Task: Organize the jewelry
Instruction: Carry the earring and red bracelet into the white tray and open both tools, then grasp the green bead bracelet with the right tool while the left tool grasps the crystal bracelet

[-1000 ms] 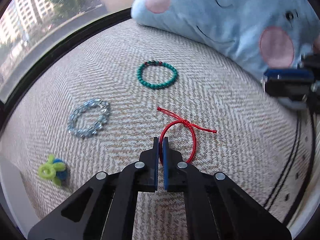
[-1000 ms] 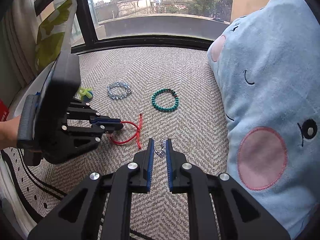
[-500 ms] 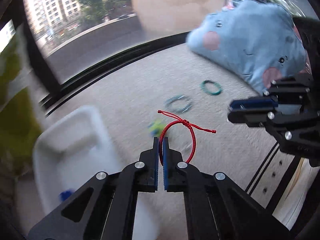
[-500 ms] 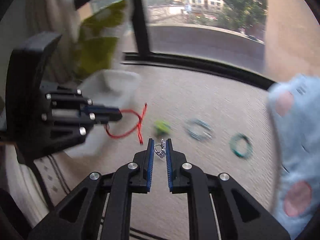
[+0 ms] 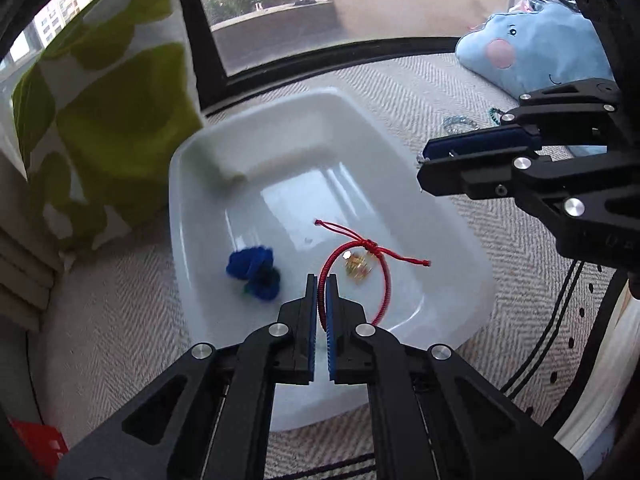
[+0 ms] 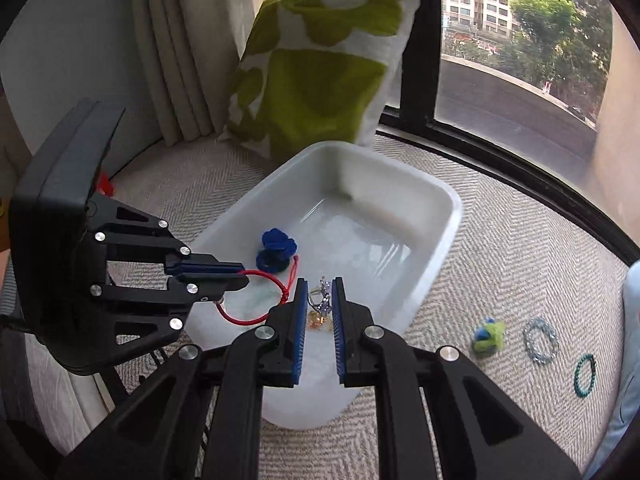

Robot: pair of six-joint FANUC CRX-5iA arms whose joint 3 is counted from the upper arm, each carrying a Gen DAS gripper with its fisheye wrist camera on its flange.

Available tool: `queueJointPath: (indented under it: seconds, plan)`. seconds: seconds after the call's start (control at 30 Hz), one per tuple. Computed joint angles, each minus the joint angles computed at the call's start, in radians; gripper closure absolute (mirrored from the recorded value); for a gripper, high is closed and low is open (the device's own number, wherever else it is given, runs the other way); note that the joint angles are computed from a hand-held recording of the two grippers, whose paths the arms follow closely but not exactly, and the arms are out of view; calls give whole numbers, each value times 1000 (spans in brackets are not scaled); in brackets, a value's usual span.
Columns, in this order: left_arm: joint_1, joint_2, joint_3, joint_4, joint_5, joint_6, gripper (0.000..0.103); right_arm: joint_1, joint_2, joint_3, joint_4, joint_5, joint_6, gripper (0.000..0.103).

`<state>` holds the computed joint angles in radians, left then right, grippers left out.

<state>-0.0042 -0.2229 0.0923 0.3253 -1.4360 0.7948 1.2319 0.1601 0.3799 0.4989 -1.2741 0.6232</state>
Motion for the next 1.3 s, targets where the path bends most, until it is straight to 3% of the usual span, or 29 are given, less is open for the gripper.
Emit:
queueJointPath:
  seconds: [0.03, 0.07, 0.17, 0.23, 0.4, 0.53, 0.67, 0.87, 1.03, 1.3]
  plan:
    - [8, 6, 4, 6, -18, -6, 95, 0, 10, 8, 6, -4, -4, 70]
    - [9, 8, 3, 5, -27, -11, 89, -2, 10, 7, 3, 5, -10, 64]
    - [-5, 4, -1, -10, -24, -28, 78, 0, 1, -9, 15, 13, -33, 63]
    - [-17, 12, 8, -15, -26, -15, 64, -2, -12, -26, 20, 22, -46, 63]
    - [-53, -16, -20, 59, 45, -29, 64, -19, -112, -148, 93, 19, -133, 63]
    - [-152, 14, 3, 86, 94, 7, 64, -43, -198, -247, 135, -71, -169, 63]
    - [-310, 89, 65, 65, 155, 70, 64, -92, -292, -361, 140, -167, -187, 63]
    - [-484, 265, 193, 14, 224, 209, 64, -168, -409, -517, 117, -229, -206, 63]
    - [-572, 425, 335, -78, 236, 330, 64, -225, -483, -621, 93, -194, -200, 63]
    - [-619, 597, 522, -205, 180, 439, 64, -322, -503, -702, 59, -89, -122, 63]
